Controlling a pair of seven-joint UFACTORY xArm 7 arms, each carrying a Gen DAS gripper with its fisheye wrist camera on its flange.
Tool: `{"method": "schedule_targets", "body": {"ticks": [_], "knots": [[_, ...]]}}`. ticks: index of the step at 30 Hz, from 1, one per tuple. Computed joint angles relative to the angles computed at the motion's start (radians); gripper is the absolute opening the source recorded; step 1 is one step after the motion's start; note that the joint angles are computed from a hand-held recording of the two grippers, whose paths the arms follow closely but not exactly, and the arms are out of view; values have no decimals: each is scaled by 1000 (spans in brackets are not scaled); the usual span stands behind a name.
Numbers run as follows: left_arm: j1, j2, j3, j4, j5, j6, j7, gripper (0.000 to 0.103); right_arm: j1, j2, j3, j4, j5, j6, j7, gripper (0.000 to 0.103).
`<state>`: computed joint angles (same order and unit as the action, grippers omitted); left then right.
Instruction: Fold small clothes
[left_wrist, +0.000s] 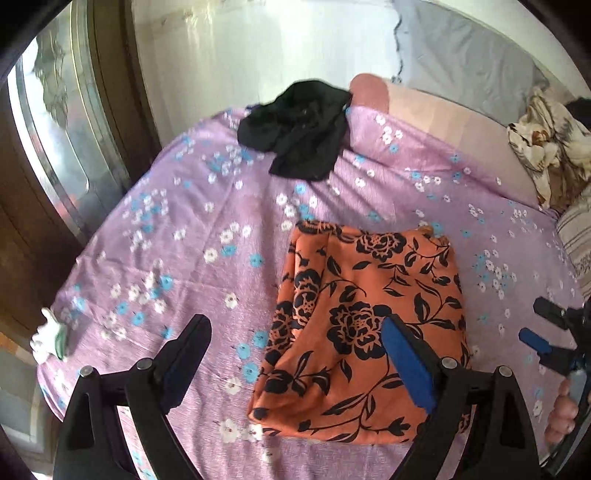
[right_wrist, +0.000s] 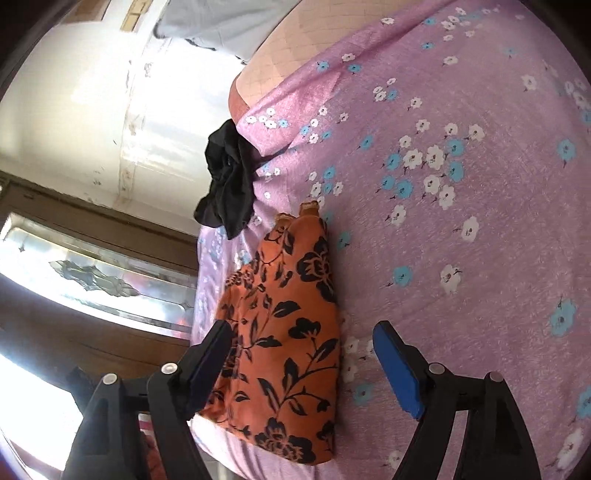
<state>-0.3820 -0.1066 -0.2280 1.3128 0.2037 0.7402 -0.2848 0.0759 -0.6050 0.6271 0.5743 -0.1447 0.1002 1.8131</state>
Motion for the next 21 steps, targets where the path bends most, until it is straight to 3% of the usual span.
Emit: {"method": "schedule_targets", "body": {"ticks": [6,12,21], "knots": [[19,-32,-12,-44,115,-89,-46,93,-59,30,55,62,-43,-5,-15,82],[50,-51,-23,-86,212,-165,-122,93,-115,95,127,195,-155,142,-37,82],[64,-20,-30,-81,308,-200,-194,93,-111,197,128,261,-307,170,38,82]]}}
